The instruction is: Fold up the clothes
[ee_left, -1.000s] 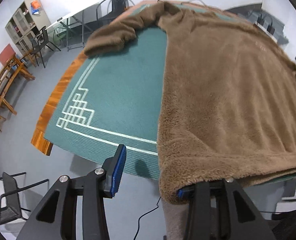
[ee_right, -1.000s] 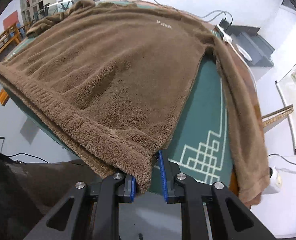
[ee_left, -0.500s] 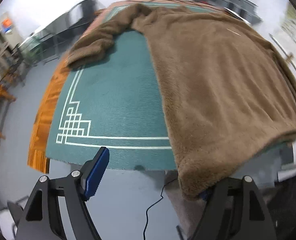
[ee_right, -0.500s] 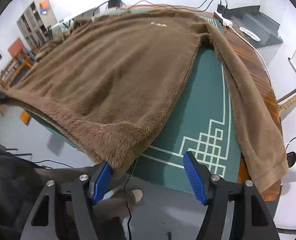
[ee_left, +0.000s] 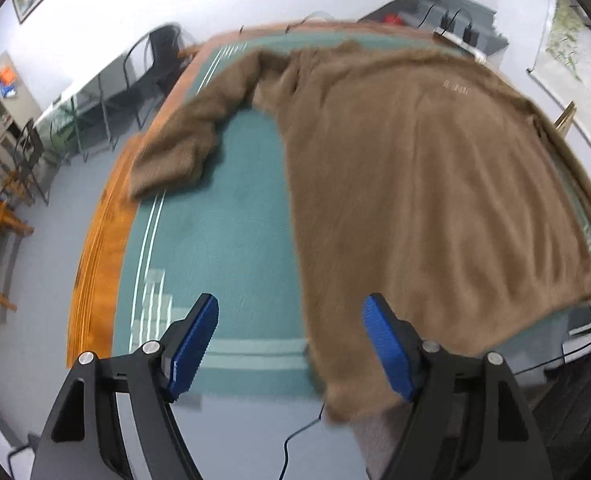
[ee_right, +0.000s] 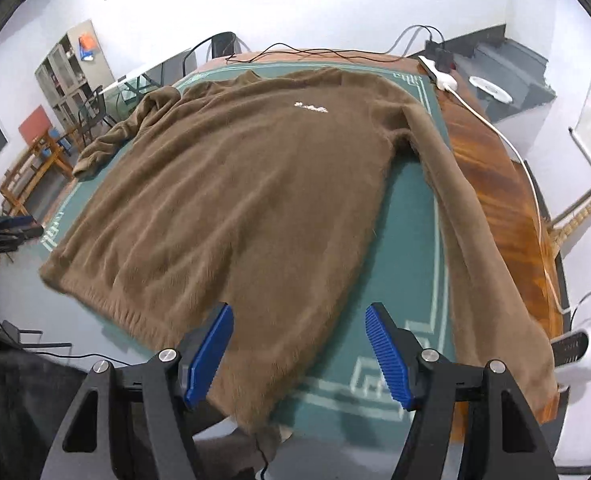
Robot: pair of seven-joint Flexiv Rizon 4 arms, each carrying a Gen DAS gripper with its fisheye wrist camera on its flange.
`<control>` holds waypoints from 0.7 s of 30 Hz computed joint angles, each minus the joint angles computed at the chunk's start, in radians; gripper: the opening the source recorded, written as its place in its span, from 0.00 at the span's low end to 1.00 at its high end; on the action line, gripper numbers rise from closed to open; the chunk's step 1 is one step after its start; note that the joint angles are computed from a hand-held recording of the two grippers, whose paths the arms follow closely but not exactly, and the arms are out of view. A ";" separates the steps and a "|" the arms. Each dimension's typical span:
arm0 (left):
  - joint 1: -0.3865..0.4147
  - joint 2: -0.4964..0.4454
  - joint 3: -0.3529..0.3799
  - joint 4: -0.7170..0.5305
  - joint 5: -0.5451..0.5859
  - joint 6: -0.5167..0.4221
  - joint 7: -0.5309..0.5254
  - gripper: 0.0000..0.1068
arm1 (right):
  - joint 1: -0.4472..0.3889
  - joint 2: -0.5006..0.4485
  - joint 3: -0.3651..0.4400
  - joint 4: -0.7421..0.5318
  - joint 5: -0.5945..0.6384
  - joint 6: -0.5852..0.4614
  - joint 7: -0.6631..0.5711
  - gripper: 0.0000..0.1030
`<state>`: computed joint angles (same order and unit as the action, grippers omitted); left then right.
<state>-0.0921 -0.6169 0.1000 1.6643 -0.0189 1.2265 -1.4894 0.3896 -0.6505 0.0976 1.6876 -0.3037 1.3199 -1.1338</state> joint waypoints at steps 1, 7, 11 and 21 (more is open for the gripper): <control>-0.001 -0.018 -0.010 -0.027 -0.005 0.001 0.003 0.74 | 0.007 -0.019 -0.002 -0.033 -0.005 -0.013 0.001 0.68; 0.000 -0.128 -0.075 -0.164 -0.056 -0.014 0.055 0.74 | 0.000 -0.155 0.074 -0.235 0.024 -0.092 -0.082 0.68; -0.014 -0.202 -0.066 -0.247 -0.073 -0.092 0.063 0.74 | 0.001 -0.217 0.117 -0.327 0.065 -0.203 -0.170 0.68; 0.010 -0.266 -0.025 -0.348 -0.047 -0.247 0.003 0.80 | 0.014 -0.162 0.078 -0.215 0.083 -0.330 -0.306 0.75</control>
